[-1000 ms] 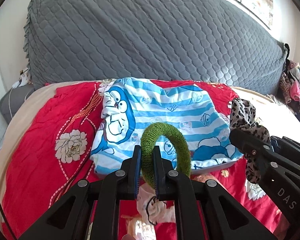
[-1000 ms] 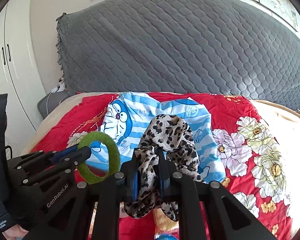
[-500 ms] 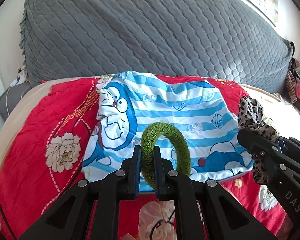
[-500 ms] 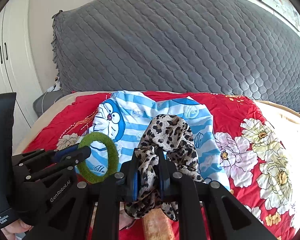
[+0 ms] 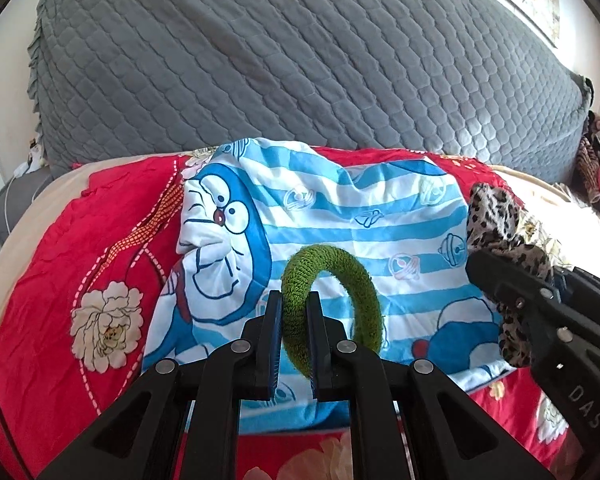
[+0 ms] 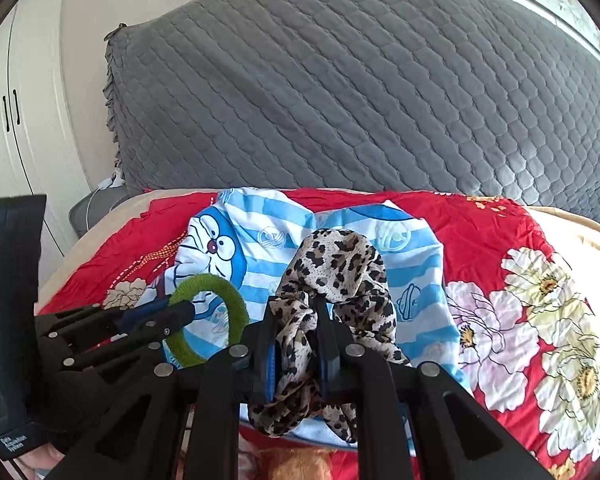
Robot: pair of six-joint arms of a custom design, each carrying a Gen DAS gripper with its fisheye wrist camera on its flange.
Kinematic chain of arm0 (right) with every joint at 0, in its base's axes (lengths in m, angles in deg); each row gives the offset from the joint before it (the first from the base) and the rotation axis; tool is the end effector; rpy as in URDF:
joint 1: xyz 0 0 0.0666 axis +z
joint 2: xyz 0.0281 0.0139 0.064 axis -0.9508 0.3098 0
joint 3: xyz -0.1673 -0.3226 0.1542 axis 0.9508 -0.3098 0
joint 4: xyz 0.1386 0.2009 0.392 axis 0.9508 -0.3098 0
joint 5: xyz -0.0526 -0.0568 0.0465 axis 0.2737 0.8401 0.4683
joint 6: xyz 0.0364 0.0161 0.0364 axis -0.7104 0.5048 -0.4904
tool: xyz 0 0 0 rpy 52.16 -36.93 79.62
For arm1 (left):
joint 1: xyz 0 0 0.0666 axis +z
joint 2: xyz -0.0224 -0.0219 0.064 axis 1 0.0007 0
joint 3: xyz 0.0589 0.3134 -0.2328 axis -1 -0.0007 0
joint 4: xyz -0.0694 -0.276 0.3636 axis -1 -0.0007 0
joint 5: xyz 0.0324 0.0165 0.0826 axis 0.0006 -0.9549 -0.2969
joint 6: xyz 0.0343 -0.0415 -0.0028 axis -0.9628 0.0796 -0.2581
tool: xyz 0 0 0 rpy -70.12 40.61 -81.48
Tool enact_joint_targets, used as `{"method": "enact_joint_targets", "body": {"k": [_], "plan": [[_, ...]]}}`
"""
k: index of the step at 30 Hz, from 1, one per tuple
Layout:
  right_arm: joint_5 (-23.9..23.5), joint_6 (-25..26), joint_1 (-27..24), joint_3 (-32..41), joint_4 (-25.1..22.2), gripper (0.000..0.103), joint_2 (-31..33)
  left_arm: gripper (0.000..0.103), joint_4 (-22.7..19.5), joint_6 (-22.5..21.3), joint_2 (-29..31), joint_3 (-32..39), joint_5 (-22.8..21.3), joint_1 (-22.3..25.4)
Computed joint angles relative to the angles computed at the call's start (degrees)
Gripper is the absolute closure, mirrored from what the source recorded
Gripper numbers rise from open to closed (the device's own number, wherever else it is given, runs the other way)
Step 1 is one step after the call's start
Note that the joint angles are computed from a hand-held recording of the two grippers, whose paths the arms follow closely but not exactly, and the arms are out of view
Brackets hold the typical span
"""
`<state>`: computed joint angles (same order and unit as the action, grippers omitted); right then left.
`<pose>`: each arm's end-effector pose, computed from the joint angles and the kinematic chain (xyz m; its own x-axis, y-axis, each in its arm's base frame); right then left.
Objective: Organize objects
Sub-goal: 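Lower the green ring and leopard scrunchie onto the striped cloth in the tray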
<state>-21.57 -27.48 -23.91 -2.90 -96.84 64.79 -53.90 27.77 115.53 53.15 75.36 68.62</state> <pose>0.3704 0.3810 0.3779 -0.5978 0.1014 -0.7952 0.0294 0.9941 0.1046 0.4432 -0.1744 0.3621 -0.6624 0.1967 -0.7229 0.3384 0.9394 -0.0544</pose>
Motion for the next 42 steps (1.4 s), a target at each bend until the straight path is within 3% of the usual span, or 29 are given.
{"method": "enact_joint_targets", "body": {"k": [8, 25, 42], "plan": [[-4.6, 1.4, -2.6, 0.0, 0.9, 0.088, 2.2, 0.092, 1.4, -0.3, 3.6, 1.7, -1.6, -0.6], [-4.8, 0.5, -4.4, -0.2, -0.6, 0.088, 3.9, 0.092, 1.0, 0.0, 5.7, 2.4, -3.0, -1.7], [-8.0, 0.1, -5.1, 0.4, -2.3, 0.087, 5.8, 0.092, 0.3, 0.1, 7.2, 2.2, -3.6, -1.3]]}}
